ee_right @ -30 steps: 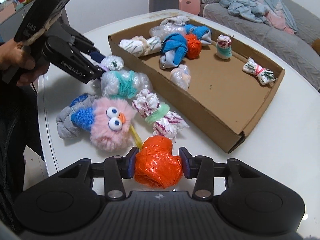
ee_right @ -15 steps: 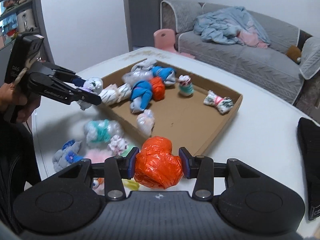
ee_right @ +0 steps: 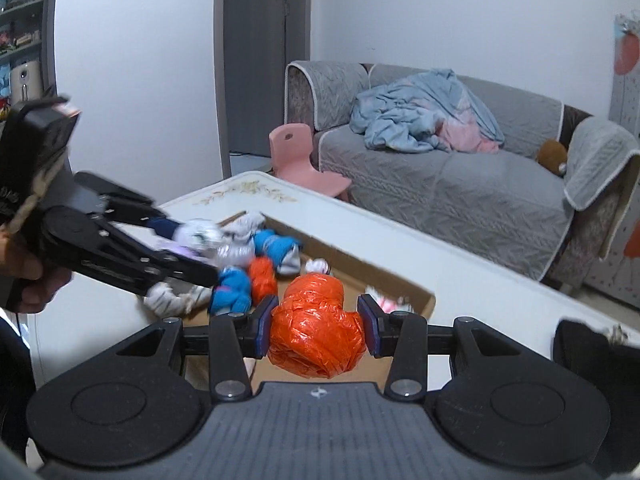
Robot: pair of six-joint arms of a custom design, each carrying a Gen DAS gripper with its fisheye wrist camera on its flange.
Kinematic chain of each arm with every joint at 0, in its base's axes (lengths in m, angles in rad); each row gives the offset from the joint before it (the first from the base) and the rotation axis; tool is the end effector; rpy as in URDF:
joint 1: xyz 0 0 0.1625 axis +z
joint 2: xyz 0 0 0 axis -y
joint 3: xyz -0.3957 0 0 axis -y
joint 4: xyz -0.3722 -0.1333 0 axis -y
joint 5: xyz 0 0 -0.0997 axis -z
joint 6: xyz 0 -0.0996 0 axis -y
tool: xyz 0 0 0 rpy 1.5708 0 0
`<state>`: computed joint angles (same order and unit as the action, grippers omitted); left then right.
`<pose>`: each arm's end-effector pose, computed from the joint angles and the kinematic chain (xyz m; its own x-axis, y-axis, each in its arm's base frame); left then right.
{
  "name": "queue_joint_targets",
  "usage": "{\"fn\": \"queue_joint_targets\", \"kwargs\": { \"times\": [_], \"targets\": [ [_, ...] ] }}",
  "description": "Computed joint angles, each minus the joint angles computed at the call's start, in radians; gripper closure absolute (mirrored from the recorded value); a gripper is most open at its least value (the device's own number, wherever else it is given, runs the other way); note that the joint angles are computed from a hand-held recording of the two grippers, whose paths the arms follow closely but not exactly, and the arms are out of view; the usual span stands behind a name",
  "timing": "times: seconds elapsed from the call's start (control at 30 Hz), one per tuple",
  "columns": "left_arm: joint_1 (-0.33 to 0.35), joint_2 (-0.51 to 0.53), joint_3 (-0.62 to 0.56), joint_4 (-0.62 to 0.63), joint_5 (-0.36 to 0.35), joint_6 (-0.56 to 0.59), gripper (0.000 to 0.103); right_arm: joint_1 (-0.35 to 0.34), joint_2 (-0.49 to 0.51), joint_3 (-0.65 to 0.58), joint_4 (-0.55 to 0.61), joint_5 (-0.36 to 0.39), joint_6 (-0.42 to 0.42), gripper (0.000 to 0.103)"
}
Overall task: Organize objects
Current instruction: 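Lower both bundles into the tray and open both grippers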
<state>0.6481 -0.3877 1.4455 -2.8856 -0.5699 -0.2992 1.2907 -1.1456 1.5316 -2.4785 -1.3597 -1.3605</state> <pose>-0.3944 -0.5710 -0.0388 -0.7015 0.1155 -0.7032 0.5905 0.6466 -0.4829 -0.0296 -0.6606 0.3481 -0.4366 -0.7793 0.4495 -0.8972 0.3401 -0.2817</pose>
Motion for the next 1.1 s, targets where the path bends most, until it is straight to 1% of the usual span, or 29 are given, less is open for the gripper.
{"fn": "queue_joint_targets", "kwargs": {
  "times": [0.07, 0.13, 0.2, 0.37, 0.43, 0.53, 0.67, 0.8, 1.0, 1.1],
  "targets": [
    [0.02, 0.026, -0.081, 0.045, -0.018, 0.037, 0.047, 0.018, 0.031, -0.028, -0.025, -0.023, 0.0, 0.063],
    [0.04, 0.052, -0.152, 0.076, -0.041, 0.066, 0.047, 0.026, 0.061, -0.075, 0.008, -0.033, 0.009, 0.063],
    [0.061, 0.079, -0.215, 0.11, -0.059, 0.084, 0.047, 0.036, 0.096, -0.112, -0.002, -0.053, 0.013, 0.063],
    [0.107, 0.125, -0.286, 0.206, -0.097, 0.079, 0.047, 0.048, 0.186, -0.199, 0.013, -0.119, 0.019, 0.063],
    [0.116, 0.149, -0.324, 0.243, -0.082, 0.1, 0.047, 0.053, 0.218, -0.223, 0.016, -0.15, 0.008, 0.063],
    [0.137, 0.156, -0.342, 0.285, -0.104, 0.093, 0.047, 0.061, 0.256, -0.248, 0.01, -0.193, -0.004, 0.063],
    [0.156, 0.158, -0.357, 0.335, -0.125, 0.07, 0.047, 0.065, 0.258, -0.251, 0.017, -0.207, -0.012, 0.063],
    [0.166, 0.165, -0.367, 0.339, -0.139, 0.069, 0.047, 0.065, 0.259, -0.254, 0.028, -0.214, -0.003, 0.063],
    [0.18, 0.202, -0.415, 0.356, -0.117, 0.068, 0.047, 0.063, 0.277, -0.265, 0.026, -0.241, 0.012, 0.063],
    [0.183, 0.203, -0.409, 0.337, -0.106, 0.068, 0.047, 0.06, 0.29, -0.276, 0.027, -0.253, 0.021, 0.063]
  ]
}}
